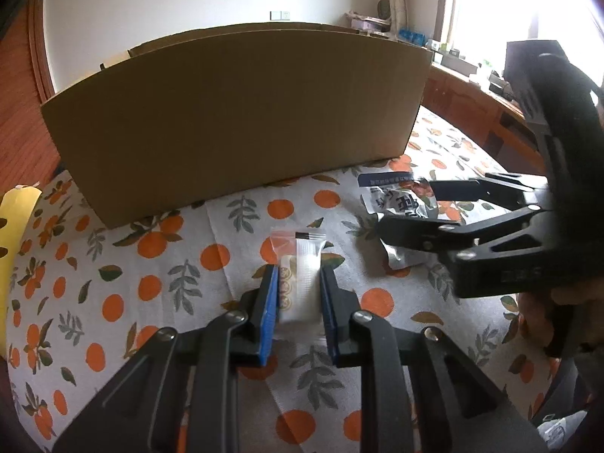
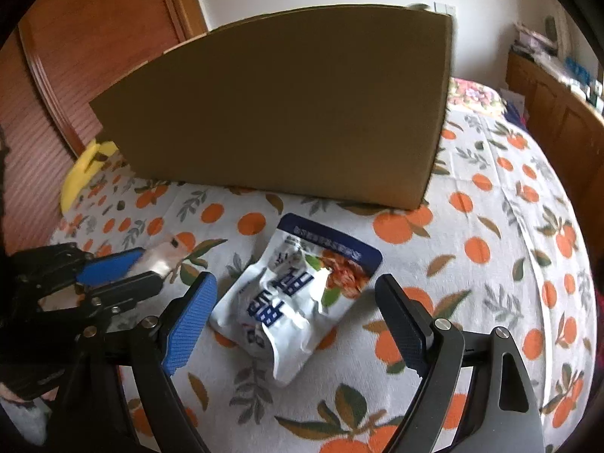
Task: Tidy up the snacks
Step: 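Move left tool to clear bar bag while right tool moves to blue-label sachet, then grasp the clear bar bag with left tool while right tool grasps blue-label sachet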
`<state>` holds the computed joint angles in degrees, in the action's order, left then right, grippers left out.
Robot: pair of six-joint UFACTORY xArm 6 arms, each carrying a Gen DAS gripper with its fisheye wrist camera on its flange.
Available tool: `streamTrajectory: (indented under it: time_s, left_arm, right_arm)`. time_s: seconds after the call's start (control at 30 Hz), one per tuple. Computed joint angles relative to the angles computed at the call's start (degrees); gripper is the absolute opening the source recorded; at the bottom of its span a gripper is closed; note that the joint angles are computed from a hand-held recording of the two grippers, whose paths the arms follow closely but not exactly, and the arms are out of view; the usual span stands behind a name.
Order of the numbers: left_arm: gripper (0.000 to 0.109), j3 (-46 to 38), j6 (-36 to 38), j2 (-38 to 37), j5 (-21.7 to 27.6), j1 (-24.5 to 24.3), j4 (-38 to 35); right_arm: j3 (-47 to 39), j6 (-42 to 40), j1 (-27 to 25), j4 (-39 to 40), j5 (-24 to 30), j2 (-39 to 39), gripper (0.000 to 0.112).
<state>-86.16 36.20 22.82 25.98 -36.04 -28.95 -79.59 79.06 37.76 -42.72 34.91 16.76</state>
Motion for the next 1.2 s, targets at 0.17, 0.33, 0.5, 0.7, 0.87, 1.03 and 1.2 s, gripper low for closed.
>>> streamTrajectory:
  time_s: [0.17, 0.33, 0.5, 0.7, 0.87, 1.03, 1.2]
  left_arm:
    - [0.020, 1.40, 0.60, -1.04, -0.43, 0.53, -1.06]
    - [0.020, 2.46, 0.58, -1.79, -0.72, 1.03, -2.07]
    - [0.020, 4.12, 1.96, -3.17, -1.21, 1.64, -3.74]
    - [0.020, 5.29, 4.28, -4.32, -1.75, 1.90, -6.21]
    - [0.020, 5.55, 4.95, -4.86, -2.33, 1.58, -6.77]
    - [0.020, 5.58, 5.07, -5.25, -3.13, 1.36, -6.93]
    - [0.020, 5.91, 4.84, -5.90, -3.74, 1.20, -6.17]
  right_arm:
    - [-5.74, -6.64, 0.88, 2.53, 5.69, 3.64, 0.078]
    - [-7.49, -8.30, 1.68, 1.36, 8.74, 4.68, 0.060]
    - [-3.41, -7.81, 1.05, 1.89, 4.27, 2.10, 0.054]
    - [1.02, -5.37, 0.90, 1.46, 0.54, -1.00, 0.052]
    - [2.53, -3.36, 1.38, 0.09, -0.25, -2.50, 0.052]
    - [3.29, -1.87, 2.05, -1.23, -0.49, -3.68, 0.052]
    - [4.92, -0.50, 2.60, -3.13, -0.84, -5.78, 0.052]
